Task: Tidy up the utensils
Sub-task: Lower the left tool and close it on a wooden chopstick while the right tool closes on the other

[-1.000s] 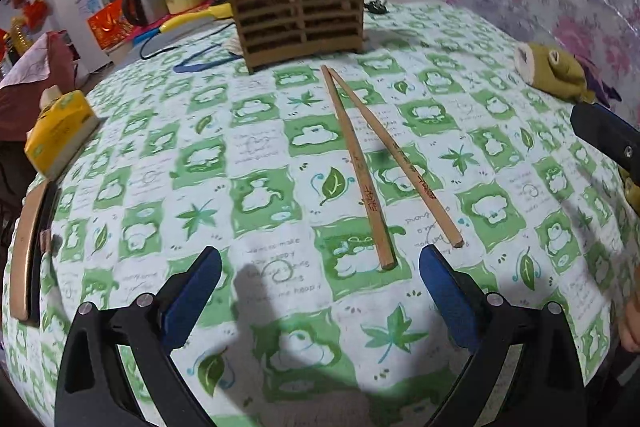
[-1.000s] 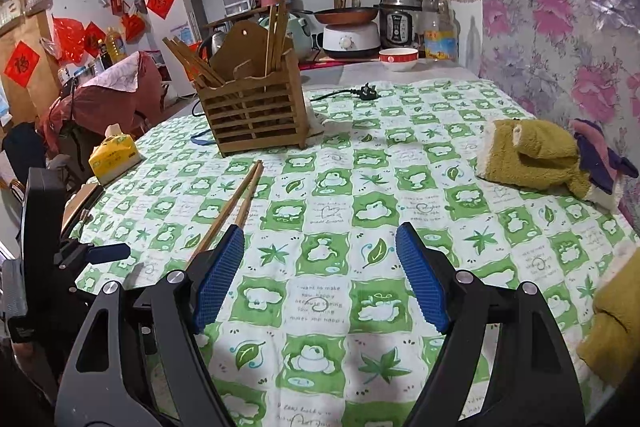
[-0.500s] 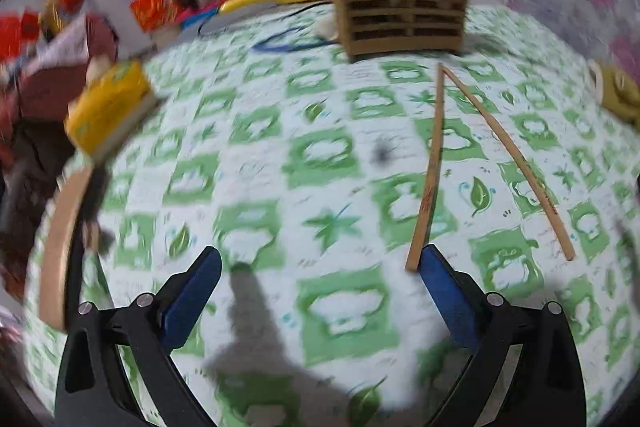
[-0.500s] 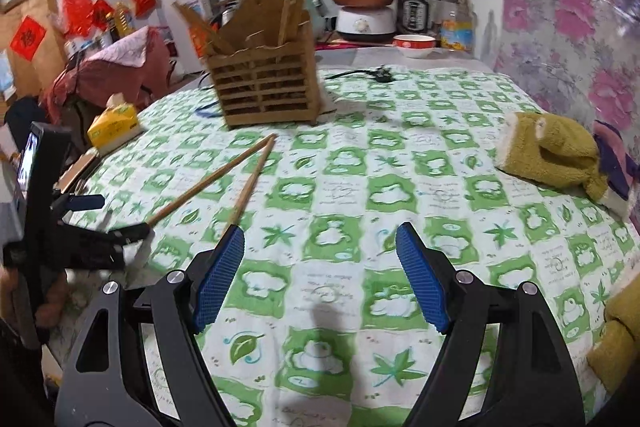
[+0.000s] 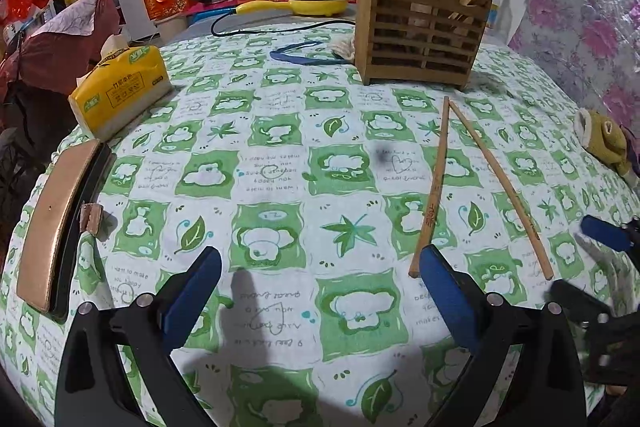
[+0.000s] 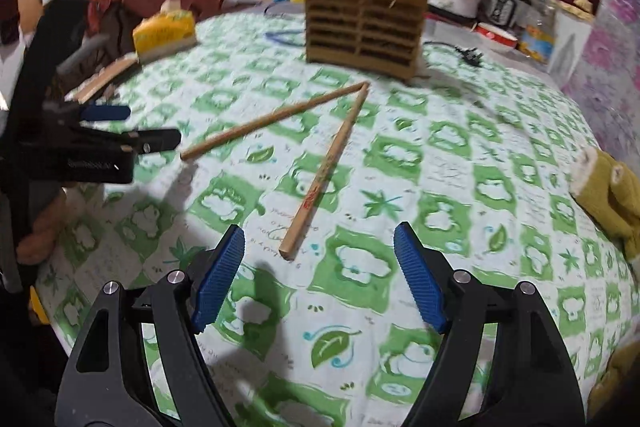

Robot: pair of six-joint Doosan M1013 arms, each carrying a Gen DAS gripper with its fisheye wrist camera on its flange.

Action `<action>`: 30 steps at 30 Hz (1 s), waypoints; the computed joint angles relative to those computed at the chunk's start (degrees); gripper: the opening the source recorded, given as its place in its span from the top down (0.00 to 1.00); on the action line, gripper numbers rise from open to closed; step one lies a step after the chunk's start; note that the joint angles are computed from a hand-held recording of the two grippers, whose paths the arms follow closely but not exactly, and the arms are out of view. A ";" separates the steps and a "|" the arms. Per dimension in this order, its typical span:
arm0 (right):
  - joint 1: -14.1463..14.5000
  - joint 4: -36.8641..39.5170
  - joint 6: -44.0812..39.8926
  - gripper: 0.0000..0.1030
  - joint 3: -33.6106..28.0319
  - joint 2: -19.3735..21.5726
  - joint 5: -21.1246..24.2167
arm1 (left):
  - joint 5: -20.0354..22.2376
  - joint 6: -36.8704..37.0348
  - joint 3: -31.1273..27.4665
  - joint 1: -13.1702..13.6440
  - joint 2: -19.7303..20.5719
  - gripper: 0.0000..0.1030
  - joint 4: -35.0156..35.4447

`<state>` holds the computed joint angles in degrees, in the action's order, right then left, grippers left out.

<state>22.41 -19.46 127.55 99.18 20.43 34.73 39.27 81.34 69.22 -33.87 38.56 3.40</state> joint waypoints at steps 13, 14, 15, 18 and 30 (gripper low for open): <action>-3.88 -2.75 13.57 0.54 5.39 -3.81 -6.83 | -0.20 9.54 0.36 -1.03 -0.12 0.06 -2.33; -3.79 -2.75 13.34 0.54 5.36 -3.83 -7.02 | -0.24 10.12 0.41 -1.12 -0.11 0.05 -2.30; -3.78 -2.67 13.11 0.54 5.29 -3.80 -7.14 | -0.25 11.14 0.42 -1.28 -0.09 0.06 -2.41; -4.05 -1.92 12.75 0.54 5.43 -3.91 -7.74 | -0.02 13.02 0.27 -1.56 0.08 0.10 -2.63; -4.17 -0.91 11.92 0.54 5.55 -3.92 -8.22 | 3.07 18.18 -1.73 -0.86 1.39 0.42 -9.33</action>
<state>18.24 -20.37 139.47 104.73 16.51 26.51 42.34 99.52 67.49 -34.73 39.95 -5.92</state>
